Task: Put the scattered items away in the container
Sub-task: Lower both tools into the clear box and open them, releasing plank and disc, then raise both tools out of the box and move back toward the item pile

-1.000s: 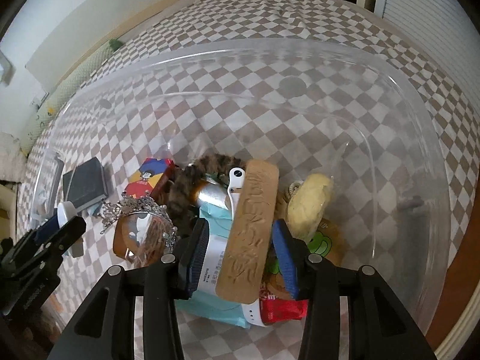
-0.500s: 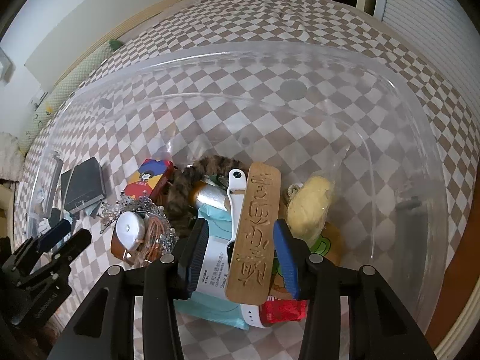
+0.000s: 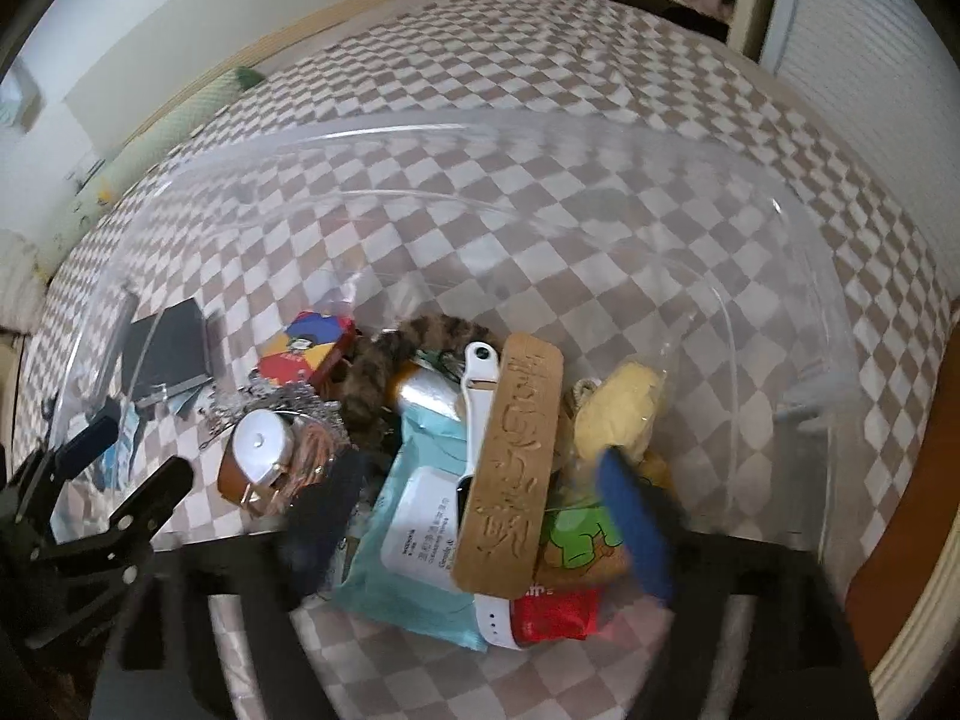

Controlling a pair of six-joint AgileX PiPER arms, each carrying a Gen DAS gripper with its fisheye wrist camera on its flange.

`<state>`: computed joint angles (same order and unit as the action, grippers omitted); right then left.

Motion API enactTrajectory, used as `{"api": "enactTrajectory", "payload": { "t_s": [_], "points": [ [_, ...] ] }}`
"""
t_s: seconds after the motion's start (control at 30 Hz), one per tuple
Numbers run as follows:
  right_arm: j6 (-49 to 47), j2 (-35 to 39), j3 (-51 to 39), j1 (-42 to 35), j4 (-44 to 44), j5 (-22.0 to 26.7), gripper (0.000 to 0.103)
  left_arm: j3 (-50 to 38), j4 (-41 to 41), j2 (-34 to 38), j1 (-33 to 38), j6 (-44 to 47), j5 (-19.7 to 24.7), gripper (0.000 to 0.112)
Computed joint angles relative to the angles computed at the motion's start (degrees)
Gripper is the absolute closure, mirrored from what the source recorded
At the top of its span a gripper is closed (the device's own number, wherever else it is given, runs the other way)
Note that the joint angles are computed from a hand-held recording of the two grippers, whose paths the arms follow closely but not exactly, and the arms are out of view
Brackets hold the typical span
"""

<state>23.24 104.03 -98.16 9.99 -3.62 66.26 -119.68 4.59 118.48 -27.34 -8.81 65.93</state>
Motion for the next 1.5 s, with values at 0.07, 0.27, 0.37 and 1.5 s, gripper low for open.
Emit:
{"api": "enactTrajectory", "payload": {
  "t_s": [0.07, 0.27, 0.37, 1.5],
  "points": [
    [-0.01, -0.40, 0.15, 0.91, -0.63, 0.04, 0.018, 0.02, -0.30, -0.26, 0.06, -0.22, -0.04, 0.025],
    [2.46, -1.43, 0.94, 2.21, -3.44, -0.24, 0.018, 2.22, 0.21, -2.88, -0.11, -0.72, -1.68, 0.013],
    [3.66, -2.27, 0.91, 2.09, -3.49, 0.00, 0.018, 3.83, 0.86, -4.87, 0.01, -1.22, -3.16, 0.013],
    [26.78, -16.07, 5.95, 23.83, -31.82, -8.87, 0.000, 30.97, 9.58, -34.34, 8.04, -8.60, -20.97, 0.009]
  ]
}}
